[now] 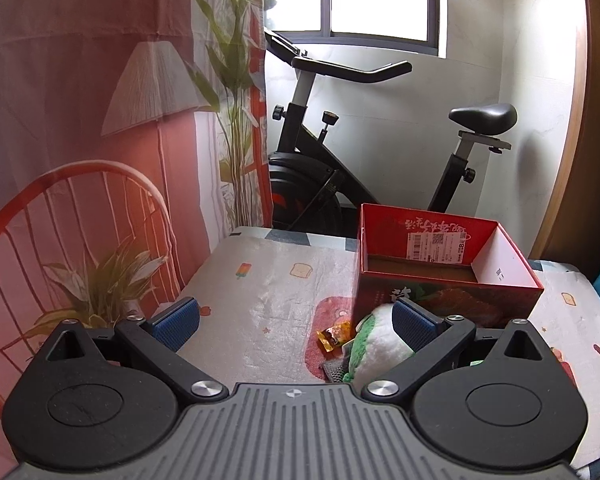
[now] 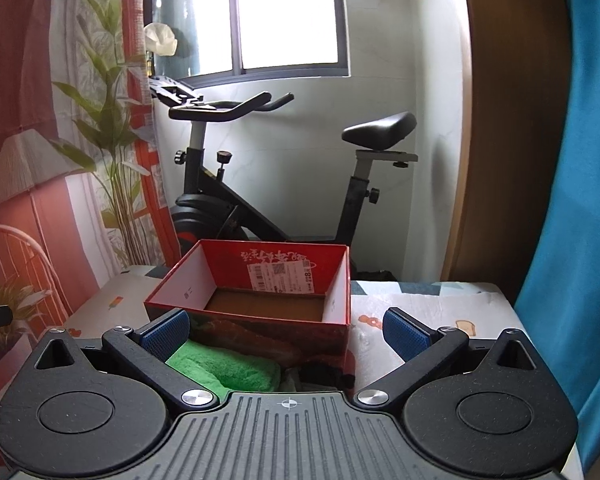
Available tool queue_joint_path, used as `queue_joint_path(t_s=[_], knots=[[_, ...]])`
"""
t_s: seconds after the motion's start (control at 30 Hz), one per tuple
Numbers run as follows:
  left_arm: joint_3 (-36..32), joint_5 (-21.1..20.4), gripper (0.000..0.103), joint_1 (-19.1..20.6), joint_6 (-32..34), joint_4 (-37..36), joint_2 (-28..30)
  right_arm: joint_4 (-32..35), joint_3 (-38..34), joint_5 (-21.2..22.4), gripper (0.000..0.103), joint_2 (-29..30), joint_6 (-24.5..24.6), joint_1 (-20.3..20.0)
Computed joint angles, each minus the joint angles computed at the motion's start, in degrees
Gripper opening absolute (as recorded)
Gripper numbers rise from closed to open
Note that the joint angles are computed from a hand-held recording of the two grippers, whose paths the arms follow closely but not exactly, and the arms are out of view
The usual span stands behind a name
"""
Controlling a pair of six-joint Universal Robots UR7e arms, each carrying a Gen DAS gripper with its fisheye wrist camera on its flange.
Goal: Organize soft objects
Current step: 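Lower both tools onto the green-and-white plush toy beside the red box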
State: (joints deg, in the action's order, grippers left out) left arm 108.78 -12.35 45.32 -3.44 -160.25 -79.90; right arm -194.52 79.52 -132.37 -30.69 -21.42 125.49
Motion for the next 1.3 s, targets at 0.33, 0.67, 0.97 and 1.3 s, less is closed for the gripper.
queue_joint_path(t_s=[0.33,0.67,0.97,1.3], knots=[[-9.5,-10.4,0.103,6.4,10.8,-5.8,6.4,10.2,-12.6,2.8,0.103,4.6,-0.3,-2.6],[-13.1,-21.5,0.100,12.2,8.2,0.4,9.1,10.3,-8.2,7.8,0.102,5.1,3.6,-6.7],[-11.3,-37.3,0.096,17.4,11.4,2.0,8.4,16.3,0.7,12.5,0.094,3.3,8.7,-9.6],[-14.4,-45.0,0.090,22.6,7.6,8.9,10.4,25.0,-2.8,16.7,0.092,5.2,10.2,-10.1]])
